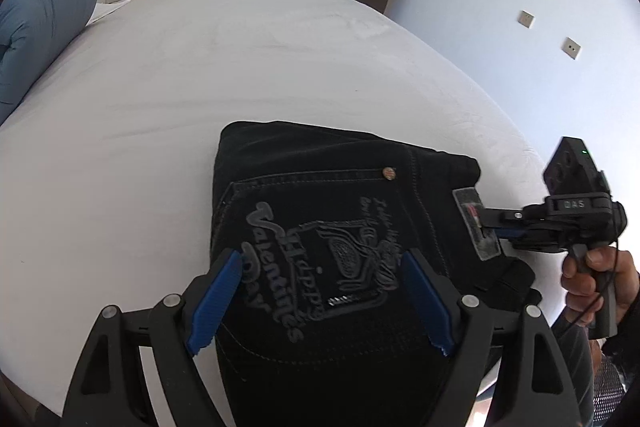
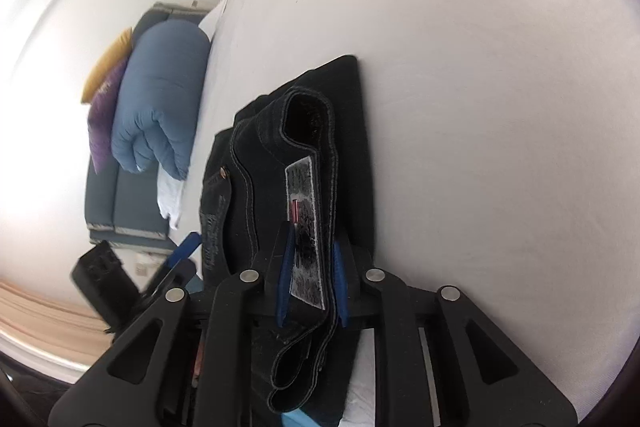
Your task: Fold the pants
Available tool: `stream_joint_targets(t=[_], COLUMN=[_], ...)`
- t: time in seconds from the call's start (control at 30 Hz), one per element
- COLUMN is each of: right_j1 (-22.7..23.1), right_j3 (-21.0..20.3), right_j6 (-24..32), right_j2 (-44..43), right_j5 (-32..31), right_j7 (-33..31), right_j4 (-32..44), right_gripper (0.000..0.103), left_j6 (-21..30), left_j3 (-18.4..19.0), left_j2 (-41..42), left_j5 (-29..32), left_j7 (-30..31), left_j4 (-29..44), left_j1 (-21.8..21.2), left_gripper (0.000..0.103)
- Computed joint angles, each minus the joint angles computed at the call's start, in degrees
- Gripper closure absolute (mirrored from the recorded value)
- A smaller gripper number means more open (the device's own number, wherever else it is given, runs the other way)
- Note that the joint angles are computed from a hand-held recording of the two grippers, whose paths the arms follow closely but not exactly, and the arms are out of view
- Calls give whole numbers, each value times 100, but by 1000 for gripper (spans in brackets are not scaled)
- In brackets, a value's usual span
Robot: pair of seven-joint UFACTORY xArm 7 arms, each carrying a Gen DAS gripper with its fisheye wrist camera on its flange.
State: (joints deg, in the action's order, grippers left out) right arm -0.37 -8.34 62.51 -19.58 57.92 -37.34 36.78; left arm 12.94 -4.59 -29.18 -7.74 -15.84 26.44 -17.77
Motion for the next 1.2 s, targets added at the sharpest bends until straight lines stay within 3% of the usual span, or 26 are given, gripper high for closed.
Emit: stream_joint_targets(t=[0.07, 0.1, 0.17, 0.2, 0.27, 0.37, 0.43, 0.5, 0.57, 0.6, 0.67, 0.8, 0.9, 0.97, 1.03, 1.1, 1.2], right_j1=[-134, -235, -289, 27, 312, 829, 1102, 1130, 991, 1057, 1046, 1035, 1139, 1206, 1256, 1240, 1209], right_j3=[114, 283, 386, 78, -30, 184, 251, 450, 720, 613, 434, 548, 616, 616, 543, 513, 546], right_j6=[-342, -658, -874, -760, -489, -482, -470, -675, -977, -1115, -1166, -1455, -1628, -1702, -1723, -1736, -1774], right_j2=[-290, -471, -810, -956, -1113, -1032, -588, -166, 71, 76, -2, -302, -225, -217, -128, -99, -91], right_j5=[-342, -810, -1206, -1044, -609, -389, -137, -188, -492, -342, 43, -220, -194, -182, -36, 17, -102], right_j7=[377, 817, 1186, 1112, 959, 833, 869, 1075, 1474, 1409, 1044, 900, 1070, 1083, 953, 882, 918], right_j4=[-81, -94, -80, -33, 113, 380, 520, 518, 310, 113, -159, -410, -387, -394, -378, -406, -379], right_gripper=[79, 77, 74, 75, 75, 75, 75, 75, 87, 103, 103, 103, 103, 103, 103, 103, 103], left_j6=[-99, -175, -235, -280, -369, -451, -398, -459, -418, -302, -146, 24, 516, 978, 1224, 1066, 738], left_j3=[237, 393, 338, 223, 275, 284, -49, 96, 407, 473, 613, 712, 1109, 1499, 1316, 1180, 622], left_j2=[376, 465, 596, 671, 778, 805, 747, 676, 494, 360, 138, 503, 1396, 1989, 2340, 2189, 1560], left_j5=[-240, -423, -498, -462, -623, -811, -566, -673, -895, -932, -1002, -853, -1240, -1949, -1773, -1755, -1013], left_j7=[134, 256, 317, 266, 342, 458, 233, 285, 510, 576, 737, 1000, 1835, 2541, 2472, 2565, 2028], left_j4=[121, 133, 167, 192, 224, 207, 188, 117, 19, -7, 21, 679, 1622, 2175, 2379, 2168, 1510], left_j1=[-243, -414, -443, -381, -556, -777, -521, -692, -983, -1008, -994, -615, -726, -925, -616, -533, -176], left_gripper=[19, 19, 18, 18, 18, 18, 18, 18, 19, 20, 22, 23, 42, 81, 103, 103, 103])
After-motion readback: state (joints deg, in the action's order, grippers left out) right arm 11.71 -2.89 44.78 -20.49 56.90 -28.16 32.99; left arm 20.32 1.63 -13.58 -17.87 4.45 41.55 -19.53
